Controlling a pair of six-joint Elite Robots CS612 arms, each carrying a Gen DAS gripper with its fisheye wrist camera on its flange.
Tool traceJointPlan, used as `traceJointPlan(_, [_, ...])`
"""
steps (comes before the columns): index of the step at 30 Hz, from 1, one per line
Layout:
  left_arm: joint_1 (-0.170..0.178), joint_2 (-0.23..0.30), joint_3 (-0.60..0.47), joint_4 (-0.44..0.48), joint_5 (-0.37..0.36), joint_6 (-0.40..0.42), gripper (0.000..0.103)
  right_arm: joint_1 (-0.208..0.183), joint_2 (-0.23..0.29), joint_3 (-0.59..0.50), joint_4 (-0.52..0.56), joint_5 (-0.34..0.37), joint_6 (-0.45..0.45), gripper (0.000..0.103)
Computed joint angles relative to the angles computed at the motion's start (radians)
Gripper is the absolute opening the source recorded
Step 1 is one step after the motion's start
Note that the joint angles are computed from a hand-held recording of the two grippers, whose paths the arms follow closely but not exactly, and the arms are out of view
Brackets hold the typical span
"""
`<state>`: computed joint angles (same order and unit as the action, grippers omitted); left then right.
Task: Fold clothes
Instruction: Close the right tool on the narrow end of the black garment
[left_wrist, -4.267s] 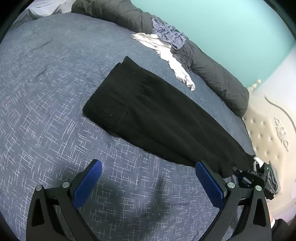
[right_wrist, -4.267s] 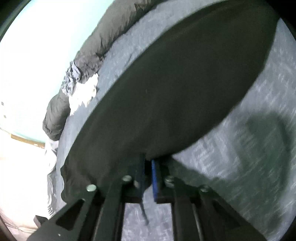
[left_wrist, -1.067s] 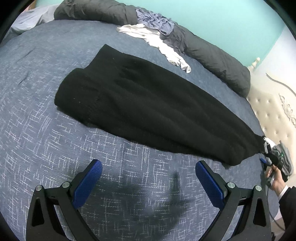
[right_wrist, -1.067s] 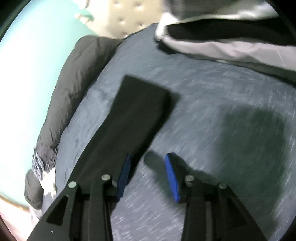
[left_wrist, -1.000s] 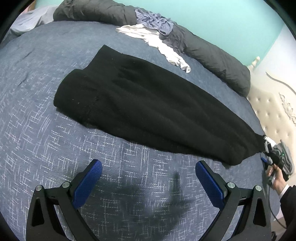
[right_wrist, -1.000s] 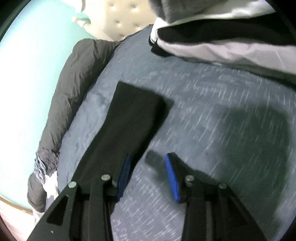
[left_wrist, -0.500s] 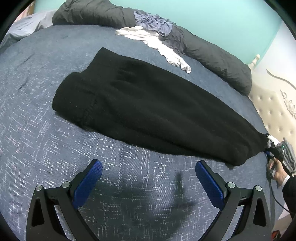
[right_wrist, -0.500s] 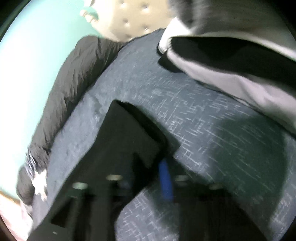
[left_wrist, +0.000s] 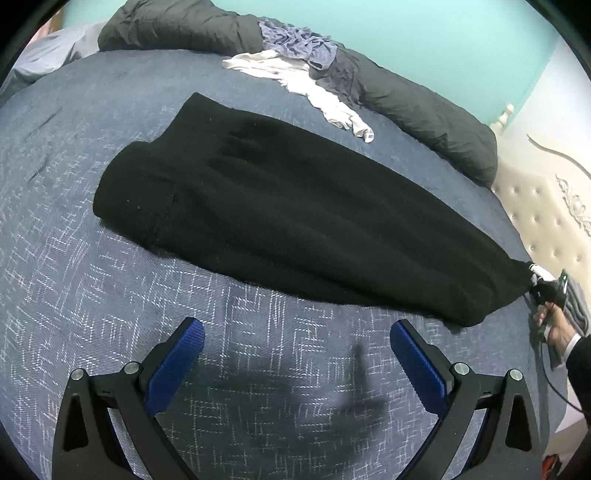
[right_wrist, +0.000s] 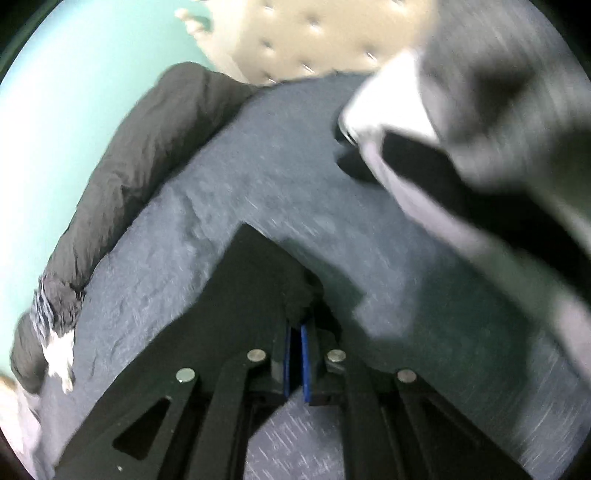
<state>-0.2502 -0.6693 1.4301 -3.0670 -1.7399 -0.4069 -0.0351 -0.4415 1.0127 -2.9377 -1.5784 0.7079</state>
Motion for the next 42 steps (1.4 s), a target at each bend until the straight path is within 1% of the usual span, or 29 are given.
traceJointPlan(2, [0.001,0.001,-0.001,-0.001,-0.001,0.0,0.103,-0.004,0.001,0.01,-0.009,0.025,0.035,0.006])
traceJointPlan(3, [0.001,0.001,-0.002,-0.001,-0.001,0.001,0.103,-0.006,0.001,0.015,-0.021,0.031,0.046,0.009])
traceJointPlan(4, [0.001,0.002,-0.003,0.001,-0.001,0.002,0.103,-0.006,0.0,0.022,-0.037,0.029,0.051,0.015])
traceJointPlan(5, [0.001,0.003,-0.003,0.002,-0.001,0.003,0.103,-0.006,-0.001,0.029,-0.052,0.027,0.056,0.022])
traceJointPlan(6, [0.001,0.003,-0.003,0.003,-0.001,0.004,0.103,-0.007,-0.002,0.032,-0.062,0.026,0.061,0.047])
traceJointPlan(7, [0.0,0.002,-0.003,0.003,-0.002,0.007,0.103,-0.008,-0.002,0.034,-0.065,0.026,0.065,0.056])
traceJointPlan(11, [-0.002,0.0,-0.001,0.006,0.001,0.011,0.103,-0.011,-0.003,0.035,-0.069,0.032,0.086,0.056])
traceJointPlan(13, [-0.003,-0.001,0.0,0.008,0.002,0.014,0.103,-0.014,0.003,0.03,-0.076,0.049,0.106,0.062])
traceJointPlan(15, [-0.004,-0.002,0.0,0.011,0.003,0.016,0.103,-0.013,0.006,0.026,-0.086,0.051,0.11,0.063])
traceJointPlan(20, [-0.004,-0.002,0.0,0.012,0.003,0.015,0.103,-0.004,0.023,-0.008,-0.077,0.067,0.085,0.064])
traceJointPlan(24, [-0.004,-0.001,-0.001,0.012,0.002,0.015,0.103,-0.001,0.03,-0.019,-0.075,0.06,0.099,0.063])
traceJointPlan(26, [-0.004,0.0,-0.002,0.011,0.002,0.014,0.103,0.001,0.032,-0.024,-0.069,0.056,0.093,0.055])
traceJointPlan(27, [-0.004,0.0,-0.002,0.011,0.003,0.014,0.103,0.001,0.034,-0.026,-0.066,0.054,0.09,0.039])
traceJointPlan(28, [-0.004,0.0,-0.002,0.01,0.003,0.013,0.103,0.002,0.035,-0.029,-0.059,0.055,0.081,0.031])
traceJointPlan(29, [-0.004,0.0,-0.002,0.01,0.003,0.013,0.103,0.004,0.038,-0.034,-0.051,0.054,0.067,0.03])
traceJointPlan(31, [-0.004,0.001,-0.003,0.01,0.004,0.012,0.103,0.009,0.043,-0.045,-0.047,0.04,0.04,0.021])
traceJointPlan(34, [-0.004,0.001,-0.004,0.009,0.004,0.011,0.103,0.015,0.04,-0.044,-0.054,0.021,0.016,0.017])
traceJointPlan(37, [-0.004,0.002,-0.005,0.008,0.005,0.009,0.103,0.021,0.033,-0.04,-0.075,0.0,-0.013,0.016])
traceJointPlan(42, [-0.004,-0.002,-0.003,0.002,0.009,0.014,0.103,0.029,0.015,-0.041,-0.1,-0.005,-0.048,0.015])
